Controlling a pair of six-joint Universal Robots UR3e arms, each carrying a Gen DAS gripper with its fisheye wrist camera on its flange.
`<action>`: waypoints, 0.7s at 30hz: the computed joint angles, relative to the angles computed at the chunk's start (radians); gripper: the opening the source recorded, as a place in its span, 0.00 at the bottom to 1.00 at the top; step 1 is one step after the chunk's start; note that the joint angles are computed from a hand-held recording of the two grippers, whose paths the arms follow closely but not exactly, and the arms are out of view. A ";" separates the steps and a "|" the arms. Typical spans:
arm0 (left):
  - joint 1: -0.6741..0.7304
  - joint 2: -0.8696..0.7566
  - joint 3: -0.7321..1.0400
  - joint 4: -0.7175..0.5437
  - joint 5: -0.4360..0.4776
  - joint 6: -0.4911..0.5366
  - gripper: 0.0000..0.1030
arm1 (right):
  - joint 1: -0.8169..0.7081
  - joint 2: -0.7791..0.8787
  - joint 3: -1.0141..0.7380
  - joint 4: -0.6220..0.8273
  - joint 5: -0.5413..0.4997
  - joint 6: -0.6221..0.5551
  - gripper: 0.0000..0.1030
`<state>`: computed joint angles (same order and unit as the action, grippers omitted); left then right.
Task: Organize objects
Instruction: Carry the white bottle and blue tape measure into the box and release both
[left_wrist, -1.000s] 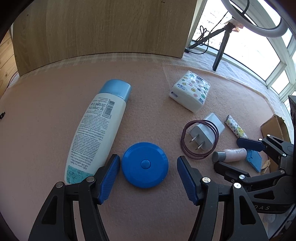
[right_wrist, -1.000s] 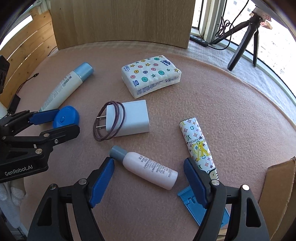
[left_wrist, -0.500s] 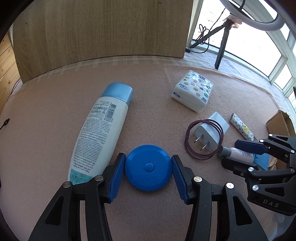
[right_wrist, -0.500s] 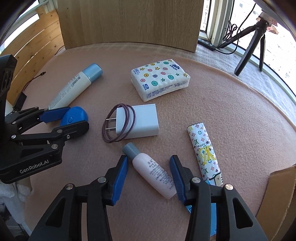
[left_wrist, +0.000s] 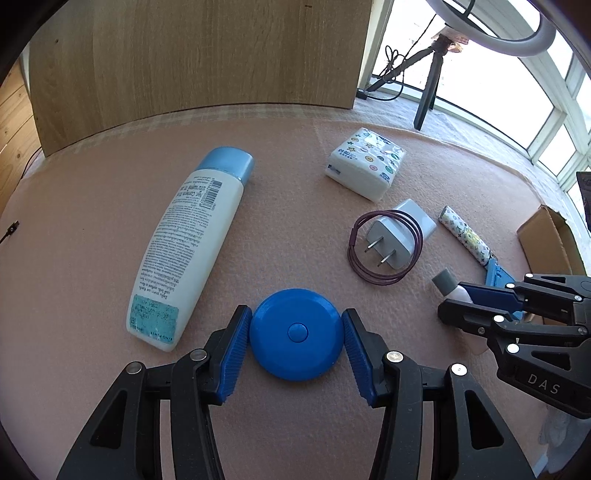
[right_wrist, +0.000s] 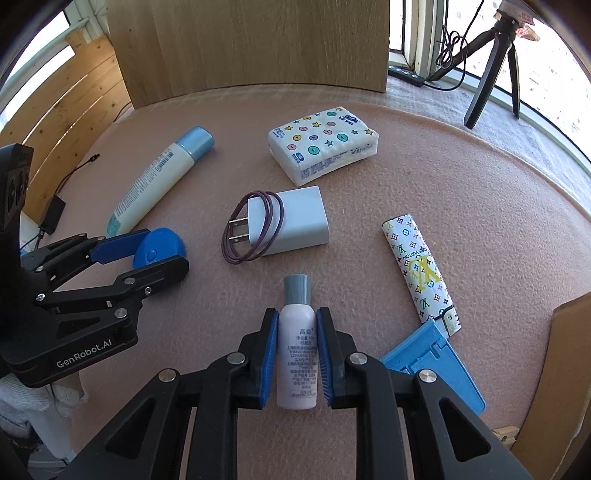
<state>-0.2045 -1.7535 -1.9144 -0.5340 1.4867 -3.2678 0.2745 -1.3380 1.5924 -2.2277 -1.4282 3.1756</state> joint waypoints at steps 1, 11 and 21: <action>0.000 0.014 -0.012 -0.005 -0.006 -0.003 0.52 | -0.002 -0.014 0.017 -0.005 0.007 0.008 0.18; -0.034 0.121 -0.054 -0.059 -0.021 -0.037 0.52 | -0.074 -0.234 0.225 -0.032 0.091 0.061 0.18; -0.163 0.128 0.089 -0.129 -0.009 -0.077 0.52 | -0.280 -0.632 0.369 0.129 0.185 -0.005 0.18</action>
